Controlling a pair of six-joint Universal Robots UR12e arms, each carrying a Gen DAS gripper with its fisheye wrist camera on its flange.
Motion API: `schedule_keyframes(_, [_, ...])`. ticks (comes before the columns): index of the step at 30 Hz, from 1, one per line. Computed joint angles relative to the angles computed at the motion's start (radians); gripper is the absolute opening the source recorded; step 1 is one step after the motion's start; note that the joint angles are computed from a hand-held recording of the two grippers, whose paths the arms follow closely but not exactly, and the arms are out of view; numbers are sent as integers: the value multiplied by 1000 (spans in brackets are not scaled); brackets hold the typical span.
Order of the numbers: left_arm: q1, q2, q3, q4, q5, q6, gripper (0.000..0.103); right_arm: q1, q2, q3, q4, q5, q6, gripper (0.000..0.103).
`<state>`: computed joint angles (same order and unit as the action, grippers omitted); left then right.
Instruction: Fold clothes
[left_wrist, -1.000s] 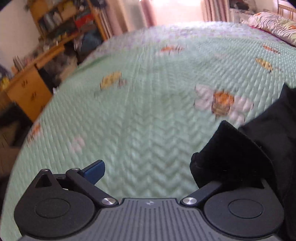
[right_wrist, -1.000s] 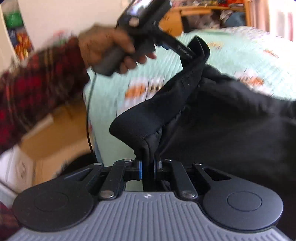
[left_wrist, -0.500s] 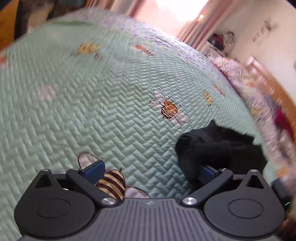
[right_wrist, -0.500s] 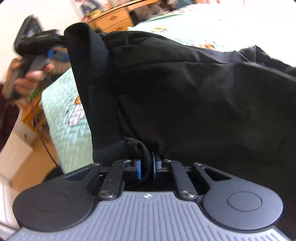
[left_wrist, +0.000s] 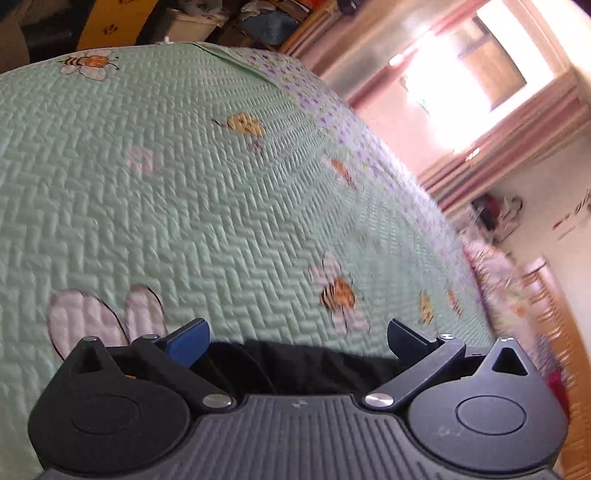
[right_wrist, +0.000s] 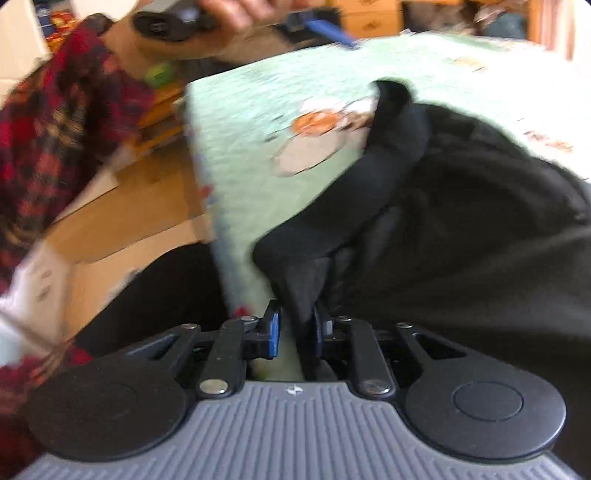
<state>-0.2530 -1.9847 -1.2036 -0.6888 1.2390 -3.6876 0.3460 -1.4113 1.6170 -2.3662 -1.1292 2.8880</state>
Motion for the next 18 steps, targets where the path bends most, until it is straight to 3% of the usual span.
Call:
schedule_keyframes(1, [-17, -1, -1, -1, 33, 8, 102, 3, -2, -5, 13, -6, -26, 22])
schedule_keyframes(3, [-46, 8, -25, 37, 115, 1, 97, -11, -26, 24, -1, 18, 9, 23])
schedule_keyframes(5, [-47, 40, -89, 125, 169, -88, 98, -25, -50, 53, -17, 42, 46, 33])
schedule_keyframes(7, [-31, 71, -149, 181, 195, -203, 101, -48, -59, 72, -86, 86, 158, 45])
schedule_keyframes(9, [-13, 89, -182, 188, 191, -279, 102, -77, -78, 109, -177, 124, 283, 51])
schedule_keyframes(14, [21, 77, -175, 110, 110, -333, 102, -137, -91, 192, -408, 153, 571, 51])
schedule_keyframes(17, [26, 55, -162, 104, 50, -349, 102, -156, -111, 203, -429, 138, 646, 51])
schedule_keyframes(18, [23, 45, -148, 80, 49, -344, 102, -173, -148, 228, -426, 151, 652, 51])
